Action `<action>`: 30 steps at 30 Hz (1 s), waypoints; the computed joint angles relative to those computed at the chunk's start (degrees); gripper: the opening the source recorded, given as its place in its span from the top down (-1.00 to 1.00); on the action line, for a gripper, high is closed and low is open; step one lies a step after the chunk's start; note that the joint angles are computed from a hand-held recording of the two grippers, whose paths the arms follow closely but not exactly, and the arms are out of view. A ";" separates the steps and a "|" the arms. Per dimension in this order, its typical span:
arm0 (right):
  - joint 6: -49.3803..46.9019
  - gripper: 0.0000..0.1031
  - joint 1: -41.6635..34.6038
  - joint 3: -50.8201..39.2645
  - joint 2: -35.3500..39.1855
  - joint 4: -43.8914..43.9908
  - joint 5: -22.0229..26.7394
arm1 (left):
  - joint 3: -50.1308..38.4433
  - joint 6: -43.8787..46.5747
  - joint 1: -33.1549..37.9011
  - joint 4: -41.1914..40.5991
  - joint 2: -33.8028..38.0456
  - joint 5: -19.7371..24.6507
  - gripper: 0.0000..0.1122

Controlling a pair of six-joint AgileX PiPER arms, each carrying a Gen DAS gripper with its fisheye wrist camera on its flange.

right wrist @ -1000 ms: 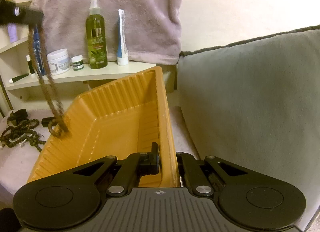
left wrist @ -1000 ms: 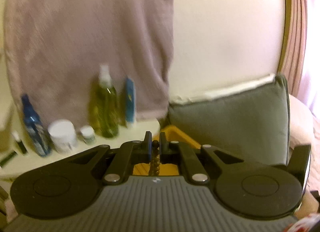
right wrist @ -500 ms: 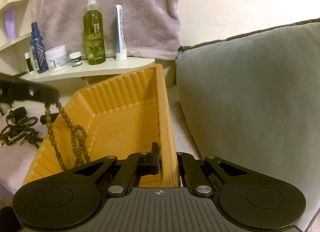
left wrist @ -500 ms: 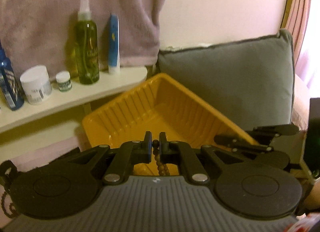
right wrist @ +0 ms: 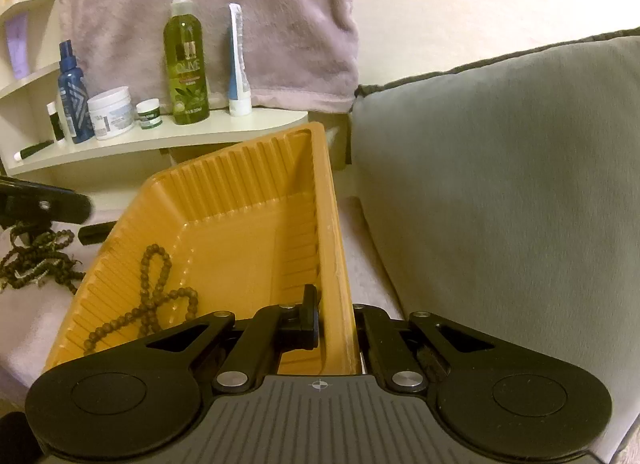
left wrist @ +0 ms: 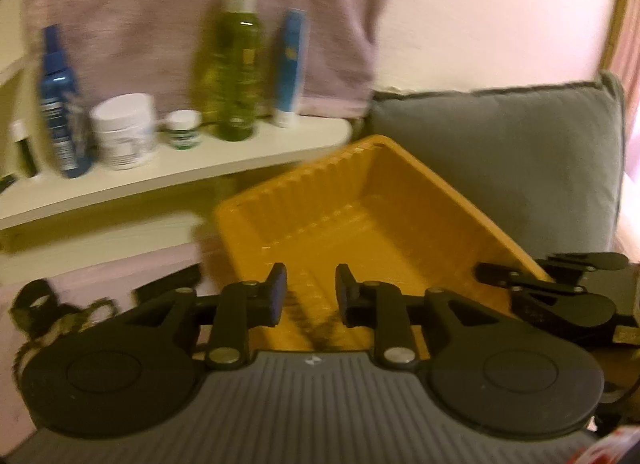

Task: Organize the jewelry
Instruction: 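Open the left tool to drop the bead strand into the tray, then return the left tool to the bead pile and grasp another strand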

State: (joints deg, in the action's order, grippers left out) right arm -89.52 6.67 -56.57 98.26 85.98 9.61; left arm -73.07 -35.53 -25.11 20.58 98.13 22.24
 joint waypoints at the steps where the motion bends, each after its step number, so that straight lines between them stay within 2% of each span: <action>1: 1.28 0.94 -0.04 -0.08 0.06 -1.14 0.05 | 1.39 -3.99 0.16 3.85 -0.89 0.06 0.50; 6: 7.65 0.94 -0.45 -0.72 0.46 -6.87 0.69 | 7.85 -22.31 0.44 21.65 -4.72 2.87 0.36; 14: 9.79 0.94 -0.45 -0.43 0.16 -9.10 0.59 | 17.81 -36.87 4.71 31.00 -9.33 3.74 0.06; 24: 11.53 0.94 -0.48 -0.45 -0.01 -11.35 0.62 | 27.11 -51.81 5.72 45.39 -11.67 7.65 -0.05; 30: 12.43 0.94 -0.37 -0.48 -0.04 -12.40 0.35 | 30.72 -56.93 6.66 50.74 -11.48 7.17 -0.05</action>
